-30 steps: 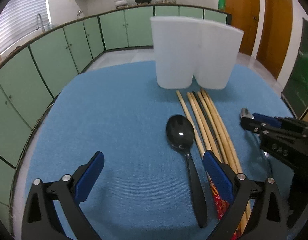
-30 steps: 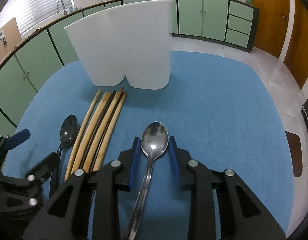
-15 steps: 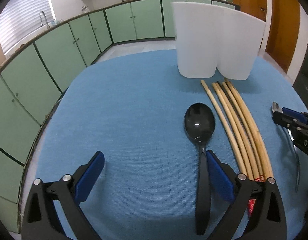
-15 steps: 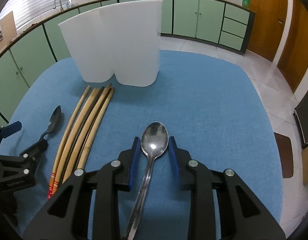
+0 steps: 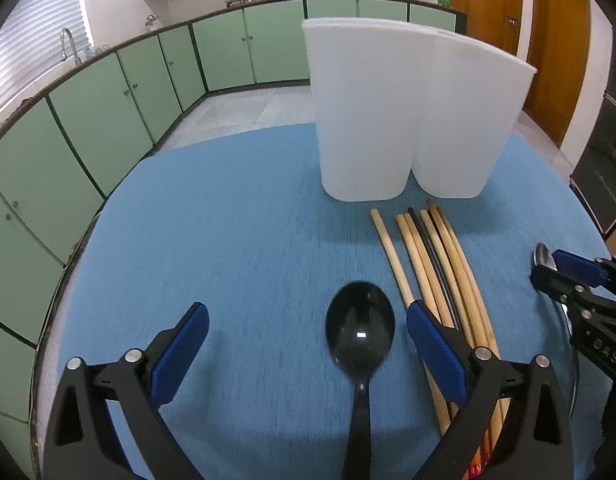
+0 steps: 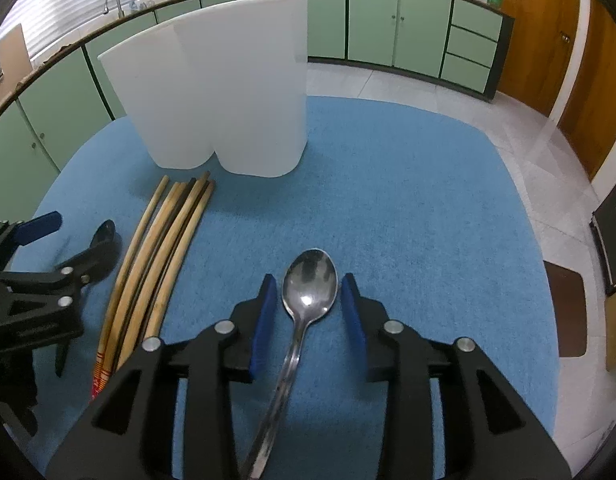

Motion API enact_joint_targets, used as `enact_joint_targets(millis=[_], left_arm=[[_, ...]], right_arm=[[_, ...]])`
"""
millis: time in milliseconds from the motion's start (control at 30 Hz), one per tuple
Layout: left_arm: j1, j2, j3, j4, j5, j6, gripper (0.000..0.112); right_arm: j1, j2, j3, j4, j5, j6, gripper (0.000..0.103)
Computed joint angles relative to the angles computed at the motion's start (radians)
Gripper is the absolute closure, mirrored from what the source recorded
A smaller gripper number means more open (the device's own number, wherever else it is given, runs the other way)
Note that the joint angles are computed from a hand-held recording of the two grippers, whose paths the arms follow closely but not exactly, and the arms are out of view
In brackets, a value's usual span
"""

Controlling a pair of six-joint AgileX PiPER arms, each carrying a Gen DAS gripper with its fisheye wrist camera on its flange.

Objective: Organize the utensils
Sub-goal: 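Grasp the silver spoon with the right tool while the left tool grasps the black spoon, then lift both spoons and drop them into the white holder, opening both tools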

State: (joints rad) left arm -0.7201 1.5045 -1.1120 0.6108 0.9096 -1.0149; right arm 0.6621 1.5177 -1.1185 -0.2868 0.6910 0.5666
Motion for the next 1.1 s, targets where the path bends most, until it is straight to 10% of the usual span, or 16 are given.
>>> enact_joint_targets(millis=[200,433,567,900,1100], left_arm=[[0.067,0.008,-0.009,-0.084,-0.043,0.092,0.026],[0.116,-0.027,0.015,-0.180,-0.123,0.186,0.076],[0.139,-0.070,0.053,-0.221,-0.195,0.214,0.078],[-0.041,-0.245,0.242,0.421,-0.296,-0.384,0.078],[-0.077,-0.275,0.260,0.614,-0.283,-0.545,0.078]], right_arm=[[-0.031,0.045,-0.067,0.077,0.043,-0.059,0.065],[-0.075,0.081,-0.120,0.139,0.073,-0.115,0.075],[-0.083,0.002,-0.019,0.146,-0.049,-0.122,0.076],[-0.079,-0.196,0.197,-0.113,-0.361,0.079,0.076],[-0.146,-0.265,0.212,0.028,-0.441,-0.081,0.076]])
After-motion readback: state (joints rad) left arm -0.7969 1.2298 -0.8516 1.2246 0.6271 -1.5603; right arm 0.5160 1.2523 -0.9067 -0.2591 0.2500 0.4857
